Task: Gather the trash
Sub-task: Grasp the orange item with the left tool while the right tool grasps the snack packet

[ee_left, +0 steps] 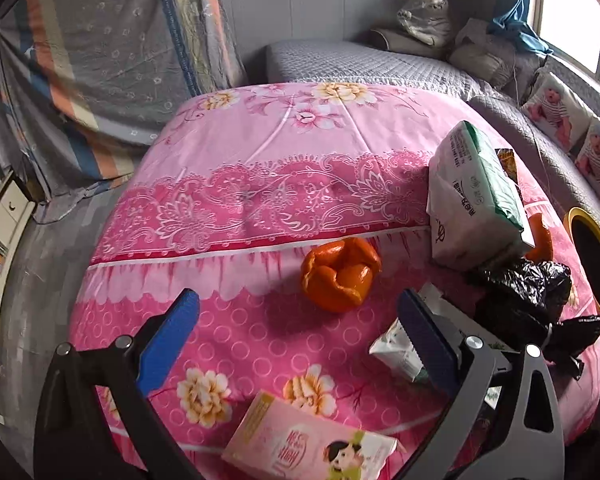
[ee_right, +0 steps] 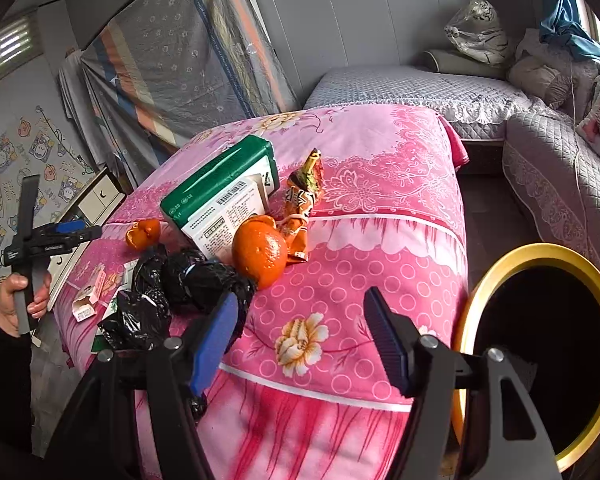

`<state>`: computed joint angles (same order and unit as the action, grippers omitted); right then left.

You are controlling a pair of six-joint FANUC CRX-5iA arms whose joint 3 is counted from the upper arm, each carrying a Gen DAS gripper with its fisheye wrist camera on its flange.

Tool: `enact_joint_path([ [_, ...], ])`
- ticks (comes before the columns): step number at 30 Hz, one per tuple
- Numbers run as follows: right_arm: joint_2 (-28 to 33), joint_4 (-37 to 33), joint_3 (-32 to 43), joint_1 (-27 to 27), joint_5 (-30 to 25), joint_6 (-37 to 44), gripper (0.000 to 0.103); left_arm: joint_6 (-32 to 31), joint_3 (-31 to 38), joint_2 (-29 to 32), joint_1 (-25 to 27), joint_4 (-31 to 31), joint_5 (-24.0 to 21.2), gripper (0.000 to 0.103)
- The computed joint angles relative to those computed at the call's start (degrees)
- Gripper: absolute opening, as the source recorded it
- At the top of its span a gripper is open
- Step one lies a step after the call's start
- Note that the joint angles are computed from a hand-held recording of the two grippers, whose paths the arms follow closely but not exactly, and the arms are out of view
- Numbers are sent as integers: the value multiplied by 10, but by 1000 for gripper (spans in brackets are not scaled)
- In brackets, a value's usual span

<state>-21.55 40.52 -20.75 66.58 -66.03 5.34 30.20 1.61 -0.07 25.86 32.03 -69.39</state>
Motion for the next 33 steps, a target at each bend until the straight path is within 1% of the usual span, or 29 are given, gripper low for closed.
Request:
enact_joint_path([
  [1, 1, 2, 1, 2, -1, 3, 63, 2, 10, 12, -9, -3, -4, 95],
  [4, 4, 8, 4, 1, 0, 11, 67, 25, 32, 36, -37, -39, 9, 95],
  [8, 10, 5, 12, -7, 7, 28, 69, 53, 69, 74, -55, -59, -23, 94],
  [11, 13, 1, 16, -16, 18, 36, 69, 60, 78, 83, -70, -85, -17, 94],
  [14, 18, -7, 20, -28, 30, 44, 69, 81, 97, 104, -73, -90, -34, 94],
  [16, 19, -23, 25, -39, 49, 54, 69, 82, 103, 112, -75, -90, -39, 89],
  [18, 22, -38, 33, -50, 63, 59, 69, 78, 111, 119, -77, -88, -49, 72],
  [19, 24, -45, 37, -57, 70, 61, 69, 79, 114, 123, -78, -86, -56, 66],
  [20, 24, -52, 41, -63, 80, 63, 70, 81, 119, 128, -79, -83, -64, 53],
  [21, 24, -60, 45, -70, 90, 67, 71, 83, 120, 130, -78, -80, -69, 43],
  [22, 25, -70, 52, -77, 98, 75, 71, 80, 117, 128, -78, -79, -66, 43],
  [24, 29, -101, 70, -95, 112, 93, 72, 70, 108, 122, -76, -75, -59, 37],
  [25, 33, -127, 83, -109, 122, 109, 73, 67, 104, 119, -74, -70, -58, 36],
  [27, 47, -205, 122, -143, 136, 173, 76, 67, 103, 119, -67, -60, -64, 33],
  [33, 115, -268, 215, -210, 87, 197, 77, 61, 96, 114, -48, -34, -76, 32],
])
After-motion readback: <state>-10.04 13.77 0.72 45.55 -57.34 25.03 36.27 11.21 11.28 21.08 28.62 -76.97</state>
